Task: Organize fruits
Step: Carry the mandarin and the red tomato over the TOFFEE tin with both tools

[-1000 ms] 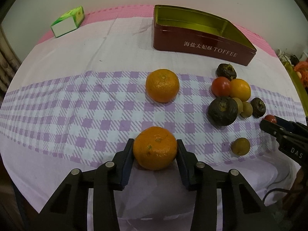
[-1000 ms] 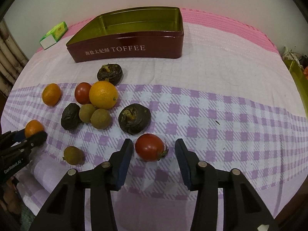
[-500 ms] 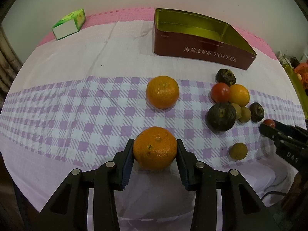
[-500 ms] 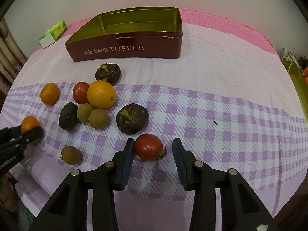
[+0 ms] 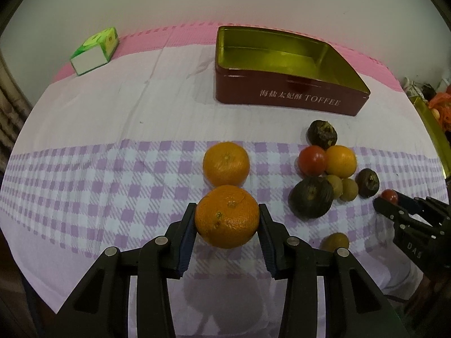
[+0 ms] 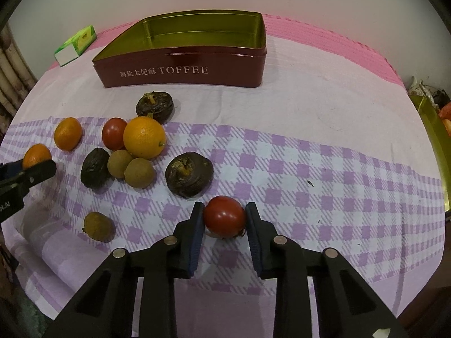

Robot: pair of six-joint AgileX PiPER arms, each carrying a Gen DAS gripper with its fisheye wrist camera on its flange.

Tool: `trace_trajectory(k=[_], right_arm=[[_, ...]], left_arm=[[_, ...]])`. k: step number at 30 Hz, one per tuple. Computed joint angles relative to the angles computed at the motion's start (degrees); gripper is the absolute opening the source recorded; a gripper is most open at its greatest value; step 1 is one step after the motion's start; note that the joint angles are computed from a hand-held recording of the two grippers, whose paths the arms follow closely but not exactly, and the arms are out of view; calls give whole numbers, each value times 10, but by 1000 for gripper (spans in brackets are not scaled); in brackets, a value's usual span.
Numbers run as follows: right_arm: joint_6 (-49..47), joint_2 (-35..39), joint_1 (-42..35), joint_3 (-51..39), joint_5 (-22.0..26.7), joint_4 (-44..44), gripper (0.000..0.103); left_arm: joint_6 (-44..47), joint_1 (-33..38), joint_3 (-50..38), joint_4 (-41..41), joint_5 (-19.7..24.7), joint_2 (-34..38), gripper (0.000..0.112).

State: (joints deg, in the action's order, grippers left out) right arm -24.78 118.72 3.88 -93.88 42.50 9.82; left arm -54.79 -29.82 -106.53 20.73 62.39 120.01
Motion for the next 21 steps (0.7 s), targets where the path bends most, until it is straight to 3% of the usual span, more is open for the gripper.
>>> trace_trajectory(k=[11,21], right_arm=[[-2,23,-11,-63,51,20,26],[16,62,-21,-185,106,39,26]], left_arm=[[43,4,-122,-4,52,62,42],[72,23,-182,2,60,86,42]])
